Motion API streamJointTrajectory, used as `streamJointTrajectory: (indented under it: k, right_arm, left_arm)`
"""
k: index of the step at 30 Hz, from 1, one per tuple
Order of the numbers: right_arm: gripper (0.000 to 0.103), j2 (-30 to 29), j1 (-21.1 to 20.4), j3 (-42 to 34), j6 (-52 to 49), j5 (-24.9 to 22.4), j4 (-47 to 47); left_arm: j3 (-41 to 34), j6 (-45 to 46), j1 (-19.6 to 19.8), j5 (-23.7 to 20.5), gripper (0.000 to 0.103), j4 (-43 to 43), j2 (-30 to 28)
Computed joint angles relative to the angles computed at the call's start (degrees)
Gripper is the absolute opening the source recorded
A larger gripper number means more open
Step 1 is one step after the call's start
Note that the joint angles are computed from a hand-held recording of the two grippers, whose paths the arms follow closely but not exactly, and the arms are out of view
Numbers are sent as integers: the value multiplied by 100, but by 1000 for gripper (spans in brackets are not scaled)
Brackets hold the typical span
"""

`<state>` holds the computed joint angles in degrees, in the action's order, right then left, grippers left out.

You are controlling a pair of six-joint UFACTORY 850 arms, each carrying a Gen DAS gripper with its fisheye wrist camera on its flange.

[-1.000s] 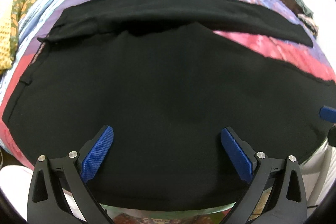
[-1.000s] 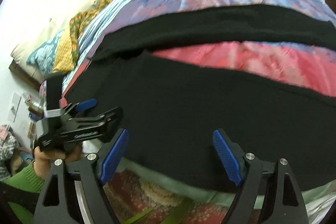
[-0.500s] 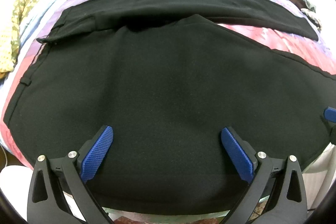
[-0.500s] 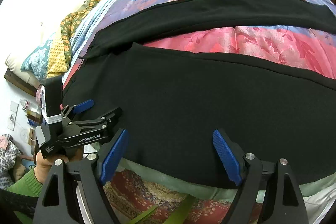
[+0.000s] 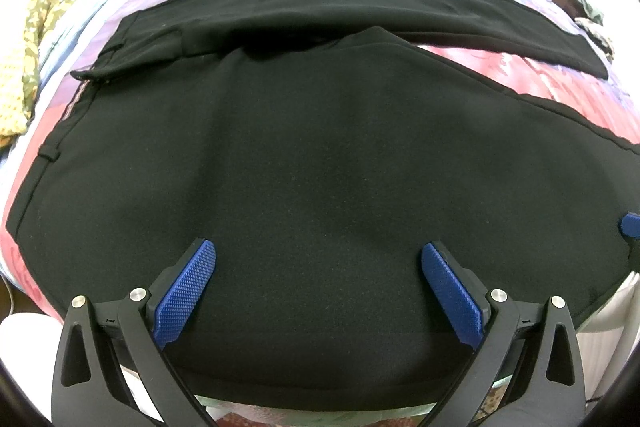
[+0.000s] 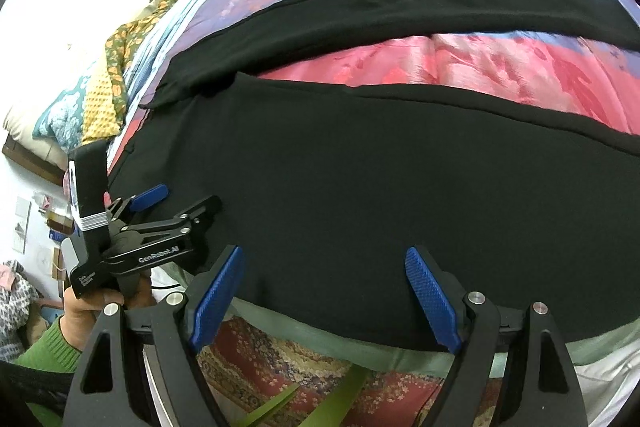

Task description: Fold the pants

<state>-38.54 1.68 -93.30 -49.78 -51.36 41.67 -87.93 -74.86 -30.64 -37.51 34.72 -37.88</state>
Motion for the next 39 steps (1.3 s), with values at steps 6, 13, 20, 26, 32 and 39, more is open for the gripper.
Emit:
streamJointTrajectory:
  k: [6, 13, 20, 26, 32, 39]
  right_arm:
    - [82, -23, -293, -91, 441, 103, -199]
    - [82, -110, -782, -231, 1343, 304, -458]
    - [82, -398, -1115, -678, 2246, 126, -698]
    - [82, -704, -1337, -1188, 2876, 72, -1110]
    - [82, -967, -1605, -1547, 3513, 125, -1353]
    - [82, -667, -1669, -1449, 4232, 654, -1784]
  left_arm:
    - [3, 0, 1, 6, 103, 0, 0]
    - [-3, -29, 4, -4, 103, 10, -5]
    - [6, -29, 9, 2, 103, 9, -1]
    - [10, -34, 9, 2, 103, 11, 0]
    - [69, -20, 14, 105, 103, 87, 25]
    - [89, 273, 65, 68, 102, -87, 201]
